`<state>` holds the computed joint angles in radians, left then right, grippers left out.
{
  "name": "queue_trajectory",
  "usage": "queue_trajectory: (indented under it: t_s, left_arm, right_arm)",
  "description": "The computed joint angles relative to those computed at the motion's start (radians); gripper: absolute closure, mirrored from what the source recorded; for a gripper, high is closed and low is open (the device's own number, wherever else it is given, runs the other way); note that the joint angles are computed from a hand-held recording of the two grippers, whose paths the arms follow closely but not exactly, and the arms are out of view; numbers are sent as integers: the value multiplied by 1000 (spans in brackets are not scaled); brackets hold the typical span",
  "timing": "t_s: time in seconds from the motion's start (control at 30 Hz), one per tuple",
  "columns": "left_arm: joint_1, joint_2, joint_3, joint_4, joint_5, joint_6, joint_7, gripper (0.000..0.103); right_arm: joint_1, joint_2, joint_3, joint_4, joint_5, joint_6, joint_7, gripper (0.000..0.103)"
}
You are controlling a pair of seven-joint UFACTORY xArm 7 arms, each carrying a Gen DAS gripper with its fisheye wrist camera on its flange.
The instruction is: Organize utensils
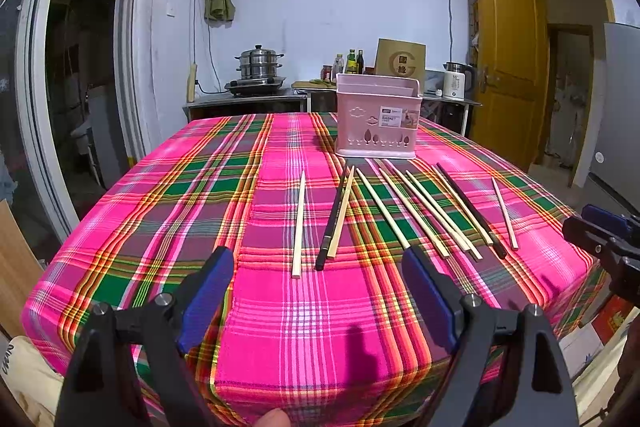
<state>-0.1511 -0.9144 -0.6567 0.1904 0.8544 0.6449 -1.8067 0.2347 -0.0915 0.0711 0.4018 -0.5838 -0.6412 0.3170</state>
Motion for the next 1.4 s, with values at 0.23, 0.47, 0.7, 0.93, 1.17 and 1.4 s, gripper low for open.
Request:
queue_trajectory:
  t_s: [0.23,0.47,0.7,0.93,1.17,1.4]
  left_arm:
    - [-4,1,2,3,0,5,-1,15]
    - [-11,-3,3,-1,-1,4,-2,15]
    - [-9,-1,0,2,-1,4,-8,15]
    - [-7,1,-2,3,2,4,-9,15]
    - [-9,1,0,3,3,4,-11,15]
    - [-3,9,-2,9,6,2,-15,15]
  right_arm:
    - [1,-2,2,-2,7,0,-5,45]
    - [2,-2,1,-2,7,-1,-5,45]
    - [2,-1,2,-2,8,-4,-7,45]
    - [3,-1,3,0,11,-2,-7,45]
    - [5,-6,3,-5,11,-3,-6,45]
    - [4,-3,2,-4,12,-6,-8,45]
